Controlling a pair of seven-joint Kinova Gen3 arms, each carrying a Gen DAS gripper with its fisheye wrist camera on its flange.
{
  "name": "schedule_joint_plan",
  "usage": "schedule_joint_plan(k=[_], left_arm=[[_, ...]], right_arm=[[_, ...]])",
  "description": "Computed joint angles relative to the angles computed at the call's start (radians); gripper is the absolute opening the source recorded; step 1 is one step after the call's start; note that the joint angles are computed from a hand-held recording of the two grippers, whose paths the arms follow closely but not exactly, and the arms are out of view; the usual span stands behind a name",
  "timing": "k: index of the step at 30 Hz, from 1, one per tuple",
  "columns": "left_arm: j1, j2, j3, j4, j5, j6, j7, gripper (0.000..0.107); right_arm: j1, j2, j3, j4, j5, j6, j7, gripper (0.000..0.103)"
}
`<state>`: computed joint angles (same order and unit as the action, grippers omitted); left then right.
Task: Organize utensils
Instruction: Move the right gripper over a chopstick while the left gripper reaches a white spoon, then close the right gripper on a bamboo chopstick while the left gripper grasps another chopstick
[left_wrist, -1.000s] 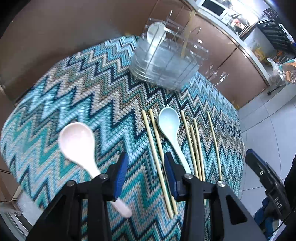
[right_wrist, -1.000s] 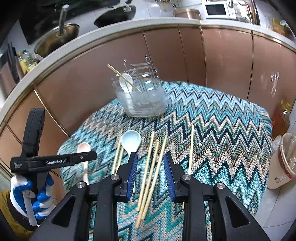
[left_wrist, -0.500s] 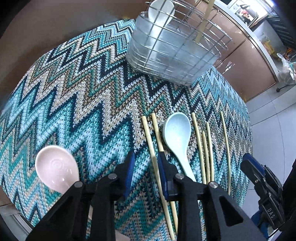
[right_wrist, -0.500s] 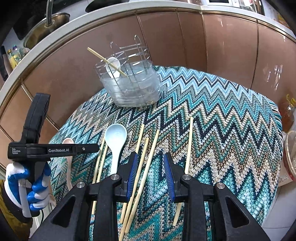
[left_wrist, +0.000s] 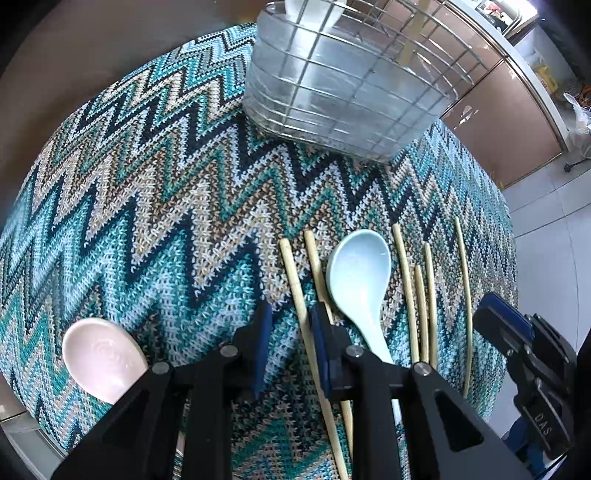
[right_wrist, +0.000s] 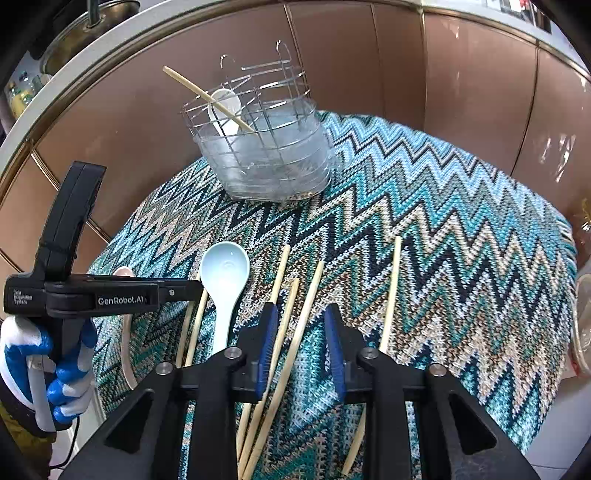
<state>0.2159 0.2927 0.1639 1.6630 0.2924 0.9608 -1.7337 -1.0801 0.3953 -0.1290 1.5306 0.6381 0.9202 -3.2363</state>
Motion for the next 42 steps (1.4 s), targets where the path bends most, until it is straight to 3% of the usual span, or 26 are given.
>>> schedule_joint_plan(k=[8,24,33,42], left_arm=[[-0.044,0.036,0.004,-0.025,0.055,0.026,-0.05,0.01],[-0.087,0.105,-0.004,-0.128,0.073,0.142,-0.134,0.01],[-0.061,0.052,-0.002,-0.054,0.074,0.059,-0.116,0.008],[-0.126,-0.072,-0.005,0.074,0.197,-0.02,-0.221,0.005]], right_arm=[[0.129,0.021,-0.02,-0.035,-0.17,-0.072,0.181,0.019],[0.207,0.142,0.018,-0.162,-0.385,-0.021,0.409,0.014],[0.176,0.135,0.052,-0.145,-0.38,-0.048,0.384,0.008],[0.106,0.034,0.059,-0.05,-0.264,-0.093,0.257,0.006]])
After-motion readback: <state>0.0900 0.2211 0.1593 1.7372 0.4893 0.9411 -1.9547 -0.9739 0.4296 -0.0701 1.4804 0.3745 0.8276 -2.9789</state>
